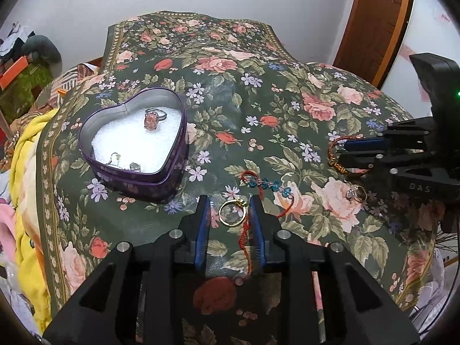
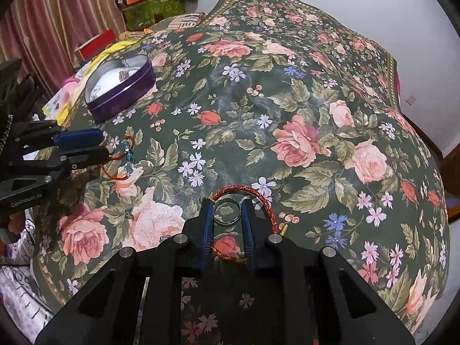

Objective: Organize jewelry
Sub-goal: 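Grasp the gold ring with left tool while right tool grasps a silver ring, then carry both rings over the heart tin and open both tools to drop them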

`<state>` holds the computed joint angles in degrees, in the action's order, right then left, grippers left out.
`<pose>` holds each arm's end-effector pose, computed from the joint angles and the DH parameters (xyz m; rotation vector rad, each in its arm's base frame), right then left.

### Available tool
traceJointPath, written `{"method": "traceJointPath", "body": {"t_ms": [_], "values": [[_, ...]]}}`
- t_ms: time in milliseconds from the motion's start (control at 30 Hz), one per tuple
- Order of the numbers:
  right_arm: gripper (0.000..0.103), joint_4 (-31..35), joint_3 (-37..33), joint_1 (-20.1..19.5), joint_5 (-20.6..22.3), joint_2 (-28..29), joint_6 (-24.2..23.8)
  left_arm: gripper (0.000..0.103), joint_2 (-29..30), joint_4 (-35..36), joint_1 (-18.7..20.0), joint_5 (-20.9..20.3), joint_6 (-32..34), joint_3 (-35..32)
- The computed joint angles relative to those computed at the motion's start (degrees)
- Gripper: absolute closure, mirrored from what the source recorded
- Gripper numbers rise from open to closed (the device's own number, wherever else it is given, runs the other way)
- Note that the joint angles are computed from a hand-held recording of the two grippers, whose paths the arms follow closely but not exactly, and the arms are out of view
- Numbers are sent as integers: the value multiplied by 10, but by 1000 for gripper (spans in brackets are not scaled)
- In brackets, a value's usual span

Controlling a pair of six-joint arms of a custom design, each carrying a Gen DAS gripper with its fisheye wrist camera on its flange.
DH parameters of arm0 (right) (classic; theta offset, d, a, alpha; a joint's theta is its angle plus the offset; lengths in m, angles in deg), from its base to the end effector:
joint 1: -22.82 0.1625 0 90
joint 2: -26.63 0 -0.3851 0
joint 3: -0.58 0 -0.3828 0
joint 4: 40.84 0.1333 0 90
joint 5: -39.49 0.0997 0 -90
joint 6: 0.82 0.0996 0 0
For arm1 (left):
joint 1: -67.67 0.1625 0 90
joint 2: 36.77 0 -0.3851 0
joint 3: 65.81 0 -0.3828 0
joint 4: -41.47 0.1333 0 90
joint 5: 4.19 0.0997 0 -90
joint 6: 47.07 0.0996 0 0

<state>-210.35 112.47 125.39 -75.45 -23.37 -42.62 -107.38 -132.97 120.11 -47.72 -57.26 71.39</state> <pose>0.2089 -0.5172 0.0640 1.1235 -2.3852 0.2481 -0.0784 -0.4391 0.1397 0.4125 2.3812 -0.7653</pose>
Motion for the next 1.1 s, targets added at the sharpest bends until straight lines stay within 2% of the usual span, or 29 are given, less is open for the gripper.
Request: {"method": "traceJointPath", "body": {"t_ms": [67,200,600,900,1100], "values": [[85,-3,3,0,8,-6,3,85,3,-11,2,-1,5,1],[85,-8,5,1,20,-13,5,85,-4,-22,7,-18,0,3],[85,-27,1,21,67,-20,11,85,-45,-54,-53,48,7,31],[85,-25,-28,46,105,5,11,85,-86,-69,-66,96,15,46],[85,-17,-57,62,135,30,19,85,-116,-87,-60,130,32,48]]}}
